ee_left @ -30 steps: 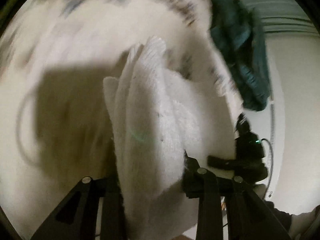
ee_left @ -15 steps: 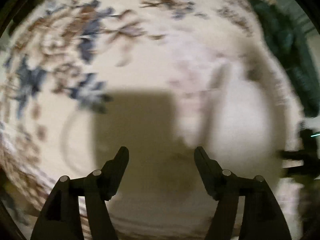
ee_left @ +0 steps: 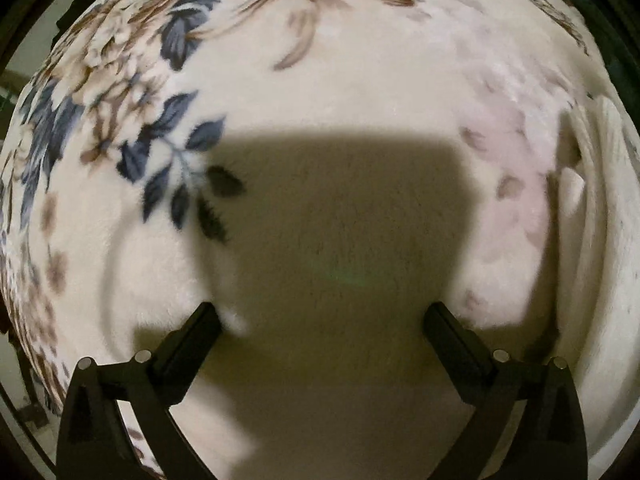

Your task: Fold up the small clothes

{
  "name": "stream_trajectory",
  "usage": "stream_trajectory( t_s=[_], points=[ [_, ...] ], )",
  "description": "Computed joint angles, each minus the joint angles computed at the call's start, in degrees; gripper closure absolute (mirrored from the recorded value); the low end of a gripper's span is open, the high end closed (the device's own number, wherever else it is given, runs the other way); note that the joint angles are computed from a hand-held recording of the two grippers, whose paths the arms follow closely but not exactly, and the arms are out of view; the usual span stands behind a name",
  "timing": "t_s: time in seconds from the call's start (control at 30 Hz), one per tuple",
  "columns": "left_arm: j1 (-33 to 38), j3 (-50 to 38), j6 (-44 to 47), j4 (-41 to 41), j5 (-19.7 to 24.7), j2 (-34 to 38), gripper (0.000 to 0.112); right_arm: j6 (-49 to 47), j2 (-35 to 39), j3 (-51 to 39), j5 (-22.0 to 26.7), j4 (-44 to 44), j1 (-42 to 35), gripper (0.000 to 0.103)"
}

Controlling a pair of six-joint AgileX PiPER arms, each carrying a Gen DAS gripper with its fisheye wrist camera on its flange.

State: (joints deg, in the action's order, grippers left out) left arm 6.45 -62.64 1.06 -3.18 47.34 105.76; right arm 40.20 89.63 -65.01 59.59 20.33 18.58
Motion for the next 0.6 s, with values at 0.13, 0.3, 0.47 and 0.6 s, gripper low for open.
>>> stream_trajectory(
  t_s=[0.13,0.3,0.47,0.6],
  points=[
    [1.84,-6.58,0.79,-2.85,6.41,-0.24,0.010,-5.52,1.29,-2.70,-0.10,1.55,-3.88,0.009],
    [-0.56,-16.29,5.56,-11.23,9.74,-2.54,0.010,-10.79,6.15,-7.45,-2.29,5.25,-7.00,0.025],
    [-8.74,-30.13,7.54,-13.92,11.77,7.60,0.010,-14.07,9.01,-10.31,-3.33,7.68,-9.03,0.025],
    [-12.95,-37.96,11.62,-14.14,15.80,13.56,0.055,-17.43,12.37,-11.82,-1.64,9.97,-9.50,0.071]
  ],
)
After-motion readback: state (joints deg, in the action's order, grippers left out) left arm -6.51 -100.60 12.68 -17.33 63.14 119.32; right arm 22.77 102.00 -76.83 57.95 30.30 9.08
